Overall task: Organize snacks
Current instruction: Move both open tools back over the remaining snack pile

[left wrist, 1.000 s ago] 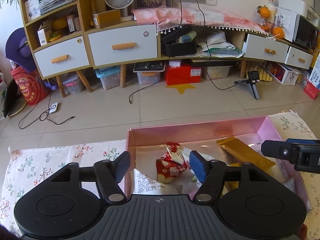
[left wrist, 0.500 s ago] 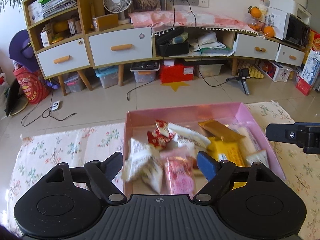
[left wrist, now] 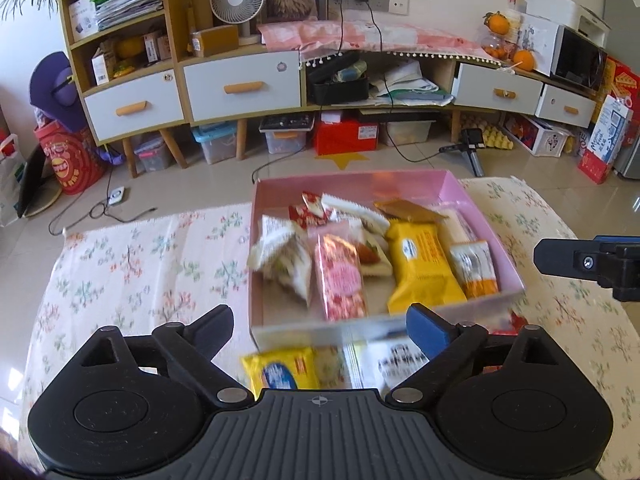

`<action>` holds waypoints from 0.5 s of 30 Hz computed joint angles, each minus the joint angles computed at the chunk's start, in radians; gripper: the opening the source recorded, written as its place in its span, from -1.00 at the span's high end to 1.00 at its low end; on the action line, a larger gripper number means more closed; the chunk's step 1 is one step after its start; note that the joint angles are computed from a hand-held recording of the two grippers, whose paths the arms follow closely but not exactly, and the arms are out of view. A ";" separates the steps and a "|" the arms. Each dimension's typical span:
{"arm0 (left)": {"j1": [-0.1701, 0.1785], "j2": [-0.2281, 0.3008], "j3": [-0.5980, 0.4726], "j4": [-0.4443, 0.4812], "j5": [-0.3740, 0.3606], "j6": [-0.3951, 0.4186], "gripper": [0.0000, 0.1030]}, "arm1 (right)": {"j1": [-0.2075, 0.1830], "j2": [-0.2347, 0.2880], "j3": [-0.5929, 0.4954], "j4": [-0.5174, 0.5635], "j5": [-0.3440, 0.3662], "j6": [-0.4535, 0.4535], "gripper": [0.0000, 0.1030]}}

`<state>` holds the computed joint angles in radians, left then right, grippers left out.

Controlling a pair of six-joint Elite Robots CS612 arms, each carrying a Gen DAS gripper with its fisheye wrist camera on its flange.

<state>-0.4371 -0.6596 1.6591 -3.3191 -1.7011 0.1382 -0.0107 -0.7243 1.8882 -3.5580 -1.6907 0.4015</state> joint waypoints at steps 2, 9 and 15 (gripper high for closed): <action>0.003 -0.008 0.020 -0.005 -0.009 -0.005 -0.85 | 0.009 -0.003 0.010 -0.004 -0.019 -0.015 -0.81; 0.002 -0.026 0.082 -0.045 0.000 0.014 -0.91 | 0.028 -0.007 0.047 -0.033 -0.041 -0.050 -0.87; 0.003 -0.032 0.128 -0.078 0.016 0.036 -0.92 | 0.045 -0.002 0.064 -0.050 -0.062 -0.072 -0.90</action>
